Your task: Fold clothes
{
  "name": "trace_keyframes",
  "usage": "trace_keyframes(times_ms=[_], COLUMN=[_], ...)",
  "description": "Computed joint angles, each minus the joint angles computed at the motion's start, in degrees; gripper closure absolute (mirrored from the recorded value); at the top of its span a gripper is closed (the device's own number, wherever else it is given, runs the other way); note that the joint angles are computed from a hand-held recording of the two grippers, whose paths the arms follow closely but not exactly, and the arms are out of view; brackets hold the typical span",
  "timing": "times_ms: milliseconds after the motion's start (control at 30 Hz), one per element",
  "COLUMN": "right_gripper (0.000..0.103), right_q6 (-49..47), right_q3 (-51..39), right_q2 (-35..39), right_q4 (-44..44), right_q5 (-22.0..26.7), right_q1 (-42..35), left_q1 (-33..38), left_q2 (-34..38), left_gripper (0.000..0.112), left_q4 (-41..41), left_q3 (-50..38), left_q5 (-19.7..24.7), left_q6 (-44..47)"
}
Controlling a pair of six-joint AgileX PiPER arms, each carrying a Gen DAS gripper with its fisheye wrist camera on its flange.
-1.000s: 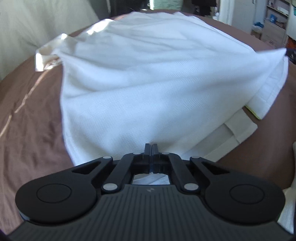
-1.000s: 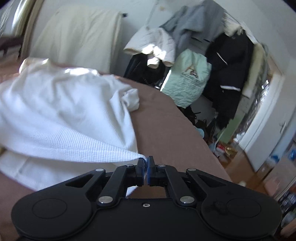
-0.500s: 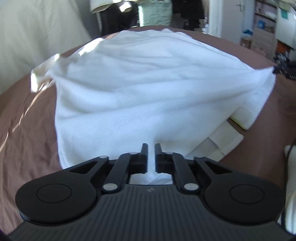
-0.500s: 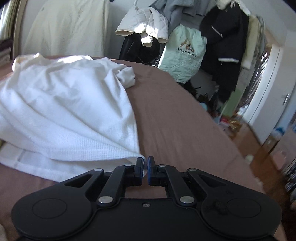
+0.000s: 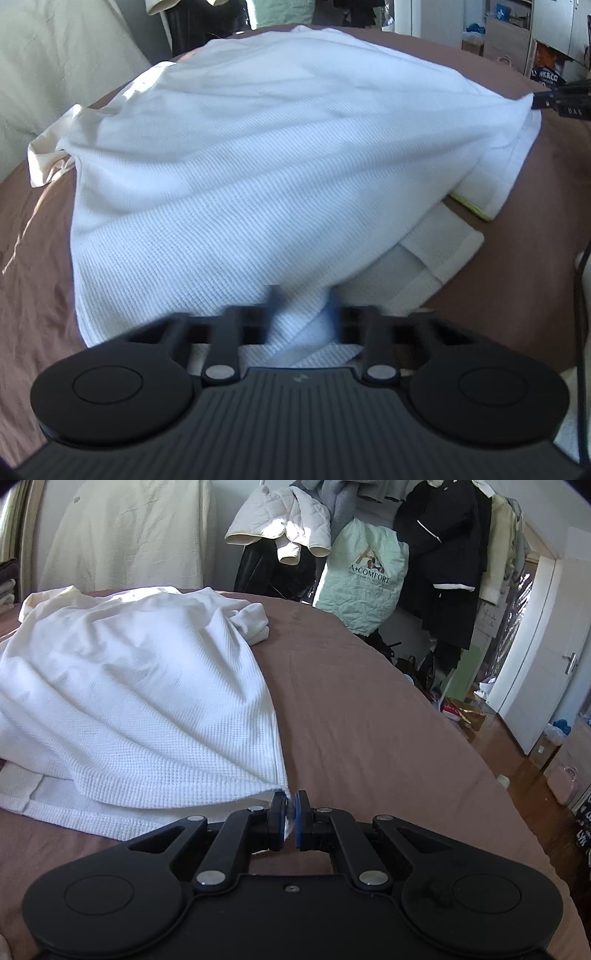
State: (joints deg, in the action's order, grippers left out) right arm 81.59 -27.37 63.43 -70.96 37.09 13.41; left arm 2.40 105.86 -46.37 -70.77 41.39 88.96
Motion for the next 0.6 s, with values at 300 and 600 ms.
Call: trace_keyframes(times_ms=[300, 600], right_gripper=[0.099, 0.1], right_q6=[-12.1, -34.3], right_q3=[-2.0, -3.2], right_q2=[-3.1, -10.8], right_q4=[8.8, 27.1], right_q5=[-3.2, 0.6], right_q1=[-2.0, 1.5], left_q1=[4.7, 8.9], left_q2=[-5.9, -13.1], left_gripper=[0.109, 0.109], left_q4=[-10.2, -2.6], left_q3=[3.9, 10.3], left_q5=[0.3, -3.6], left_q6=[5.7, -10.0])
